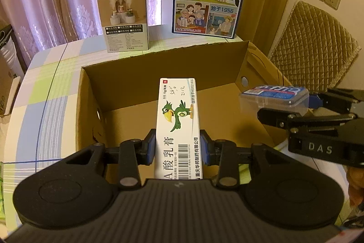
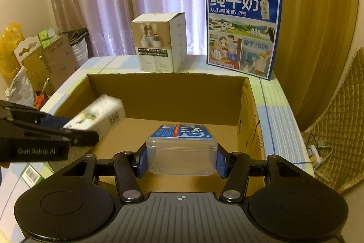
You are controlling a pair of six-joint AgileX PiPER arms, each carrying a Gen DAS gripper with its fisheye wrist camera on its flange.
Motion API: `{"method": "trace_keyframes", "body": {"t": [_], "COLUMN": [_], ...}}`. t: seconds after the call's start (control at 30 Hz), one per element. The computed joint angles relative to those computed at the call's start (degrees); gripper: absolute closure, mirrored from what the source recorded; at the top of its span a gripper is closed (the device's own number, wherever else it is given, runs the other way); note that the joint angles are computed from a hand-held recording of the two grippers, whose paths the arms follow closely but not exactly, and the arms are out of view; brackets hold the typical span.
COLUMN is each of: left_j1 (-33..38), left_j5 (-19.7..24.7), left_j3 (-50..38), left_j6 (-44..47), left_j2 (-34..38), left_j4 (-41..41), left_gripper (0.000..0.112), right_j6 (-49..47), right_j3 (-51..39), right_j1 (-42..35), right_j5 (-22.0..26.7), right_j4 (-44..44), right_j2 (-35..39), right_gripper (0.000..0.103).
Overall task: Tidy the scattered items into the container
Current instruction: 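Carry both boxes over the cardboard box while the left gripper releases the cream box inside, then open the right gripper to drop the plastic box into the cardboard box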
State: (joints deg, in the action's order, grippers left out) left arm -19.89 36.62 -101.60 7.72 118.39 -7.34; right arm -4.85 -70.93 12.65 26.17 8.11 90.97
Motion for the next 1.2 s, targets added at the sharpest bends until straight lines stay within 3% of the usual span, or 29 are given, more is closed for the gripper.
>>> {"method": "trace_keyframes", "body": {"t": [0.2,0.43,0.47,0.53,0.63,0.97,1.2], "left_j1": [0.5,1.6,1.8,2.2,2.8,4.2,6.6], "left_j5": [-3.5,-7.8,-8.4,-9.1,-10.4,-14.7,-15.9], "left_j3": [1.4,10.1,11.4,13.7,17.3,32.2,43.8], "left_j6": [-1.1,-0.4,-0.2,0.4,1.5,4.5,5.5], "left_j2": [-0.9,-7.0,-7.9,-9.4,-11.9,-22.8,-31.7], "left_j4": [-0.6,-1.7,-2.2,-3.1,-4.4,-7.9,-9.5], "left_gripper": [0.074,0.072,0.072,0.072,0.072,0.066,0.062], "right_j6": [-0.7,-2.5,-3.0,-1.5,-1.2,5.2,16.9], "right_j3": [-0.1,0.2,0.1,0.1,1.4,13.2,22.0], "right_j1": [-0.3,-0.2,-0.2,-0.1,-0.3,0.6,6.8], "right_j5": [0.3,-0.6,-0.6,-0.3,-0.6,0.0,3.3], "right_j4": [0.7,3.2,3.8,3.3,3.9,1.7,-5.9], "right_j2": [0.4,0.3,0.3,0.1,-1.6,-15.7,-27.3], "right_gripper": [0.050,0.050,0.049,0.035,0.032,0.028,0.021]}}
